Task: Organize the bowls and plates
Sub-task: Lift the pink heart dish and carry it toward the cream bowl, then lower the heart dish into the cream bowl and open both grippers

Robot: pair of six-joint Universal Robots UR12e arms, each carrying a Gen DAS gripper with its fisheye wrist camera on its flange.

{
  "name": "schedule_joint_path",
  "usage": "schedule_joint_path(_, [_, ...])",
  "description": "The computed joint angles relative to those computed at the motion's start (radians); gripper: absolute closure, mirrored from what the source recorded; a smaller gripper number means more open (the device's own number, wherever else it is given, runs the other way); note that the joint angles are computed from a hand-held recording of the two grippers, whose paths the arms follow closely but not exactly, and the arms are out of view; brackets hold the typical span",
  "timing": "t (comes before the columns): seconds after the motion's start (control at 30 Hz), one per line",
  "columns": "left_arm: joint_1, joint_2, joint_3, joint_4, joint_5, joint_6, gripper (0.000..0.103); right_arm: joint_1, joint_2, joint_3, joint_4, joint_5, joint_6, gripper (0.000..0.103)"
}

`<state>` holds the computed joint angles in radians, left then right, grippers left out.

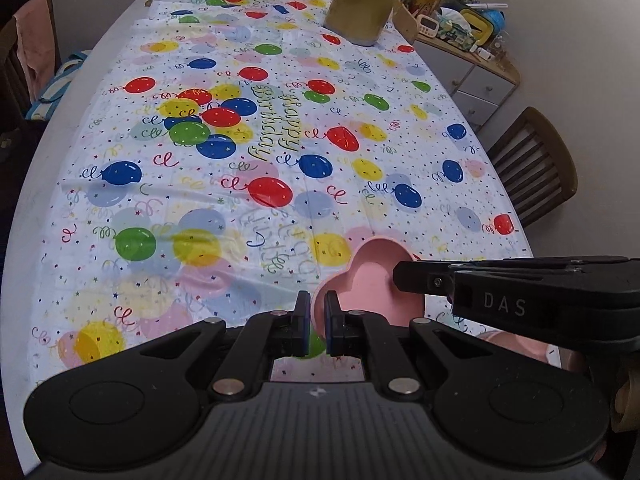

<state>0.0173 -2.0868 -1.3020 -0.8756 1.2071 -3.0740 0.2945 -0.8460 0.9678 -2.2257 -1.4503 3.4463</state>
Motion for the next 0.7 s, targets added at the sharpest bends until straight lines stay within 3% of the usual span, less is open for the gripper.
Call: schedule_joint_path(0.7, [0.032, 0.176, -0.209, -0.104, -0.018, 0.114, 0.097, 0.043, -0.169, 0.261, -0.052, 0.044, 0.086, 0.101])
